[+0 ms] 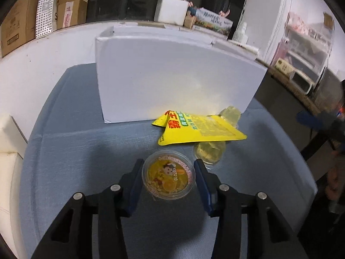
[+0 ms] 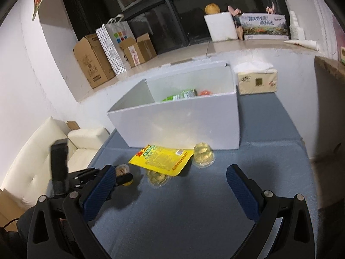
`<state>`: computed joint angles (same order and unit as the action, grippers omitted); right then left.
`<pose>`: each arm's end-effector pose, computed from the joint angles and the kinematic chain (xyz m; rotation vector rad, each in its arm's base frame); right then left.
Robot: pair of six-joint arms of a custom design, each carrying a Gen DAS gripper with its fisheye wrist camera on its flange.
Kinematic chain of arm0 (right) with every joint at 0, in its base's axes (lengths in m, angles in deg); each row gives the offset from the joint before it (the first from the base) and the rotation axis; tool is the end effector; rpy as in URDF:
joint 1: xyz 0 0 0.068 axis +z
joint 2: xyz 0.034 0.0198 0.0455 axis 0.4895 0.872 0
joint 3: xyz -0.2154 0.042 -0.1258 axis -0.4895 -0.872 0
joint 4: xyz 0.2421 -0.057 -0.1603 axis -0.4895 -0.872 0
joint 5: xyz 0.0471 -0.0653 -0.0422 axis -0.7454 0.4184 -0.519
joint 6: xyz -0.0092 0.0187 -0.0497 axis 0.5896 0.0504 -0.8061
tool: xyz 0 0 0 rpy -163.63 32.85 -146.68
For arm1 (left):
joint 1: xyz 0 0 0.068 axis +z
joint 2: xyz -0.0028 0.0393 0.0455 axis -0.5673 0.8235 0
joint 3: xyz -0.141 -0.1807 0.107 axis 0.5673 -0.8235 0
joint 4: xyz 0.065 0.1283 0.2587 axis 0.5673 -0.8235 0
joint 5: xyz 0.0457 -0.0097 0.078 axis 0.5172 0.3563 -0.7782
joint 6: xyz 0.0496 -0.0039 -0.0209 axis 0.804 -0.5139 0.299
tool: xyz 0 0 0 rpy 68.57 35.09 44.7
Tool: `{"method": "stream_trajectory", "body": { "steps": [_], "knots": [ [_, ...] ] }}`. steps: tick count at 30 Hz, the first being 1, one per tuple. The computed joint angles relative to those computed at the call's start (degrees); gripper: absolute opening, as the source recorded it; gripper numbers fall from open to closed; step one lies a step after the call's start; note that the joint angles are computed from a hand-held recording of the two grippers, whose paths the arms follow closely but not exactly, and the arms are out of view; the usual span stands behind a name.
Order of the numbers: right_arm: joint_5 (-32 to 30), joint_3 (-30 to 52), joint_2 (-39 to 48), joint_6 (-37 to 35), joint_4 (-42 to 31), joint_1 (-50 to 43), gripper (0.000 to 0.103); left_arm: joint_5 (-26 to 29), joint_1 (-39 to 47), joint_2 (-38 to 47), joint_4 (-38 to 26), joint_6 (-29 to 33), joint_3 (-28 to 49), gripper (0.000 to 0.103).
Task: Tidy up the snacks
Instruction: 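Grasp the orange cartoon-lid jelly cup with the left tool while the right tool grasps the yellow snack bag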
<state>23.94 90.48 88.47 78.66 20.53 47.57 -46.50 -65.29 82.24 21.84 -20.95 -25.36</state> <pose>0.2112 0.0667 0.1020 0.2015 2.2129 0.3469 0.3210 -0.2016 0.0669 0.6989 2.3327 -0.5892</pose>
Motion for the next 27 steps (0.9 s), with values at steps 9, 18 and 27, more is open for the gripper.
{"method": "stream_trajectory", "body": {
  "steps": [9,18,27],
  "knots": [
    [4.5,18.9,30.2,-12.3,3.4,6.2,0.103,2.2,4.4,-16.5,0.0,0.6,-12.3,0.051],
    [15.3,41.5,54.0,-25.7,-5.7,9.1,0.103,5.0,11.0,-22.6,-0.6,0.0,-18.1,0.051],
    [16.3,45.9,57.1,-28.1,-9.0,8.7,0.044,5.0,10.6,-20.9,0.2,0.0,-17.6,0.051]
  ]
}}
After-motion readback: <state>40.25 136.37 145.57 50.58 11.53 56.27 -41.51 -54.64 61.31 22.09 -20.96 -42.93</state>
